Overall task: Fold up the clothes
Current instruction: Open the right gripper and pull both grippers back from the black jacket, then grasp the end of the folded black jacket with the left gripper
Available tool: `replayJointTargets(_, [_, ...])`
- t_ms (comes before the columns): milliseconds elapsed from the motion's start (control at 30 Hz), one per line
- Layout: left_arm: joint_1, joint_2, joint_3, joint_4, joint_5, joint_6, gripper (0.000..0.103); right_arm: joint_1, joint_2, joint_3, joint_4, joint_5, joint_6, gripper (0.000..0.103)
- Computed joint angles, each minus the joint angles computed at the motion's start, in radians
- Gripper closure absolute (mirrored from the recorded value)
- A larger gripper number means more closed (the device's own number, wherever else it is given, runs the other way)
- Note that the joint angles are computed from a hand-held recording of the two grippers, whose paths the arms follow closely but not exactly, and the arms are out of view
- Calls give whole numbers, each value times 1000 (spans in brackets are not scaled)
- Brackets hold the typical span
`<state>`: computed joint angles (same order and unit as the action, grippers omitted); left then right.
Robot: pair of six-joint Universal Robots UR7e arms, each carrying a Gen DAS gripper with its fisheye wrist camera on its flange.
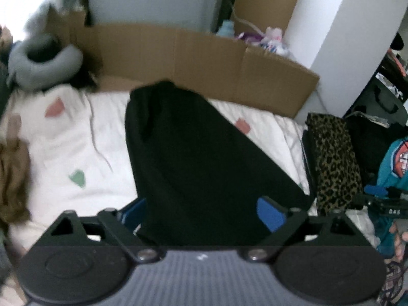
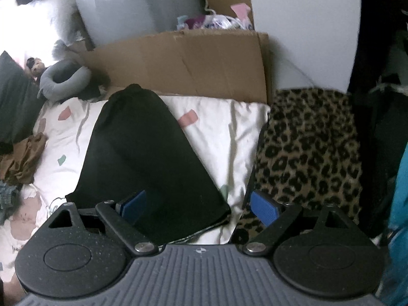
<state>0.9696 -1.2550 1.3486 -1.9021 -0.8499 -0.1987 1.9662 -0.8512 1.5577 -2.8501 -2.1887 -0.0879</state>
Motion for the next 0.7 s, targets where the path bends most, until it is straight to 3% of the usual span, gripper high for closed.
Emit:
replayJointTargets(300, [55, -50, 168, -66, -3, -98, 18, -43, -2, 111, -74, 9, 58, 12])
replayJointTargets(467, [79, -84, 238, -127, -25, -149, 19, -51, -4, 146, -86, 22, 100, 21])
replayJointTargets(700, [143, -112, 289, -143, -116, -301, 41, -56, -6, 170, -109, 47, 149, 21])
